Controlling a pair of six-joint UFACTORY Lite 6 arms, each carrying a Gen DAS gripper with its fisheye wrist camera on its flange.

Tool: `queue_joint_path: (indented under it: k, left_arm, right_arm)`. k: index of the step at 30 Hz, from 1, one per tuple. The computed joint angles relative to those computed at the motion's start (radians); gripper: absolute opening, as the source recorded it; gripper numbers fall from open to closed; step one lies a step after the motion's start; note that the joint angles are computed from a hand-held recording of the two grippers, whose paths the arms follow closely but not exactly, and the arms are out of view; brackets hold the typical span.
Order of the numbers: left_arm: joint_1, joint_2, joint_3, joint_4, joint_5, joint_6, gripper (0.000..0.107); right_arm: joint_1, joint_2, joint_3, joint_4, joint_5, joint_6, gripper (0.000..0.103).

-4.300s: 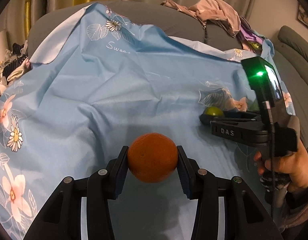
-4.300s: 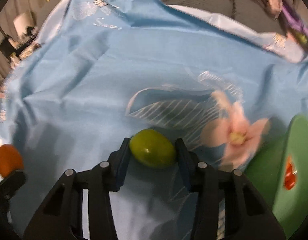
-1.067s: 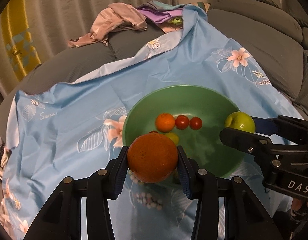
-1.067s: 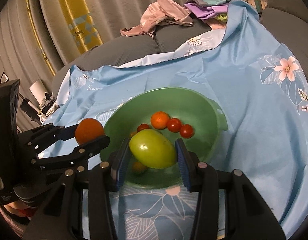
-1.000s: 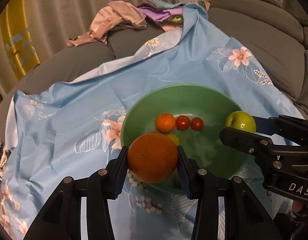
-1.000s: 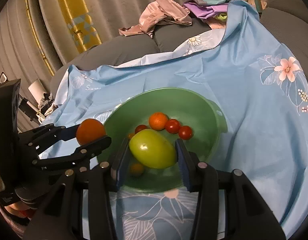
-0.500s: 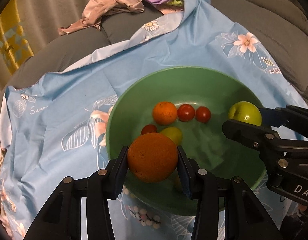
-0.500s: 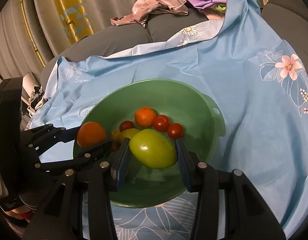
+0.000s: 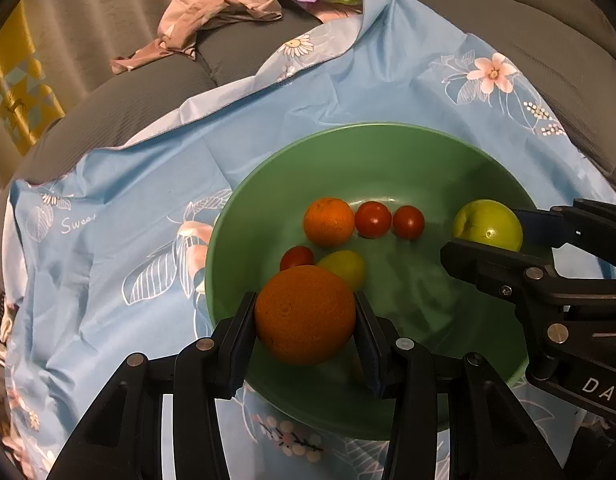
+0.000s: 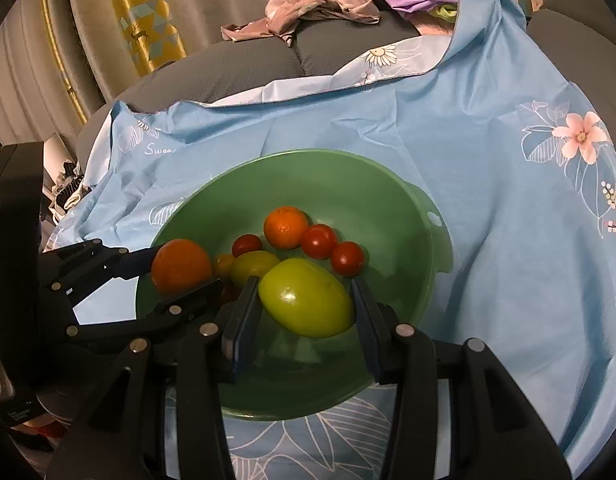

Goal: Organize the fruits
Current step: 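Carry the orange and green plum into the green bowl and open both tools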

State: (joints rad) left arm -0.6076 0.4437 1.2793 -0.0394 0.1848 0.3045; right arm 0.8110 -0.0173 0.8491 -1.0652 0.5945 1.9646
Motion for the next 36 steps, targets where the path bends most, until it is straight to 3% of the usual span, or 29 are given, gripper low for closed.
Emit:
queue_joint_path:
  k: [36]
  left_arm:
    - [-0.024,0.044,0.057,0.136,0.066,-0.128,0.046]
  right_arm:
    - [-0.013,0.055,0.076,0.148,0.053,-0.193,0.046]
